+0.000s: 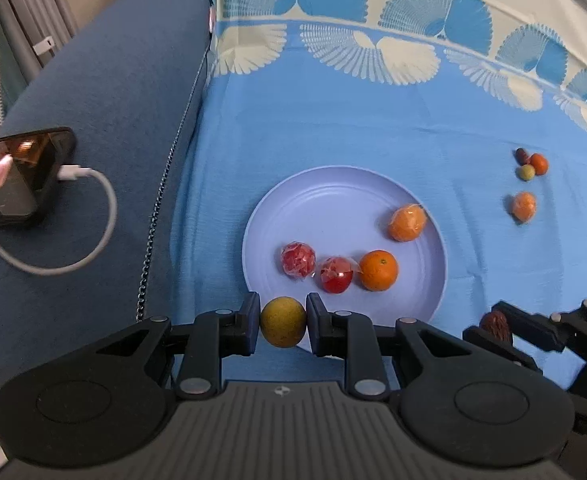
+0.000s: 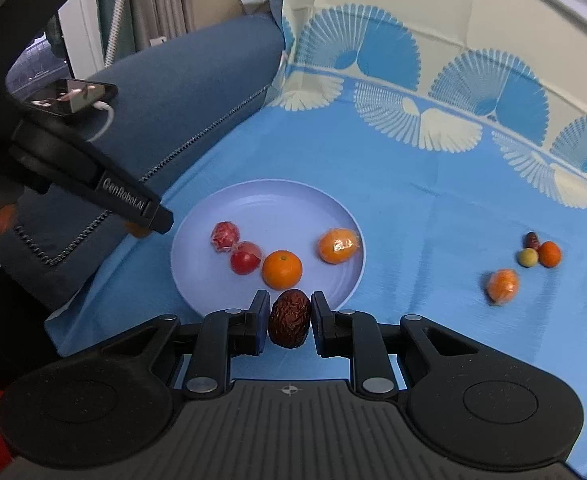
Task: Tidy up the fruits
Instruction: 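Carry the yellow ball and dark red date in both tools over the plate, then open the left tool over the plate while the right tool releases the date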
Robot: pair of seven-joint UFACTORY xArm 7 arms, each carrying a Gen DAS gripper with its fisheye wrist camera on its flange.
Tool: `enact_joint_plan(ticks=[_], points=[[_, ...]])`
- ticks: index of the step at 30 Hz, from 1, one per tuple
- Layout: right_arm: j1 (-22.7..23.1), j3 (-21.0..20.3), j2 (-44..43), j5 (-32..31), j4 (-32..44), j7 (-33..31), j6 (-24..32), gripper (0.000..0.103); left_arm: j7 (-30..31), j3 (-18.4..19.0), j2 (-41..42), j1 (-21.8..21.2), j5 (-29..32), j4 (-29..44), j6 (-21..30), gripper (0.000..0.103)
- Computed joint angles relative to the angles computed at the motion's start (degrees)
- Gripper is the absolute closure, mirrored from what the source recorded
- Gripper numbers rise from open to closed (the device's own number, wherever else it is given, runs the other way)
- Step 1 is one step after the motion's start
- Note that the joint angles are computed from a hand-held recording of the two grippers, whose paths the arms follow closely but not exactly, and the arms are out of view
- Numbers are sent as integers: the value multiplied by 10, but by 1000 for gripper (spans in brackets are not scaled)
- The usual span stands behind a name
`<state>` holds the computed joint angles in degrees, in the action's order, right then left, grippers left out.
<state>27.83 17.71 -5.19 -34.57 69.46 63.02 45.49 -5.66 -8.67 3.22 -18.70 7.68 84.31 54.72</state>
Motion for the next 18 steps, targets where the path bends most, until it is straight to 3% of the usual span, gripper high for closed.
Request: enact_joint_plan(ticks=[15, 16, 18], points=[[1, -51, 90, 28, 33, -67, -58, 79, 14, 14, 119, -22, 23, 86, 14, 73], [1, -54, 93, 33, 34, -73, -64, 75, 17, 14, 120, -21, 19, 90, 16, 65], [4, -58, 93, 26, 37, -67, -61, 38, 19, 15, 120, -18, 7, 97, 13, 4]])
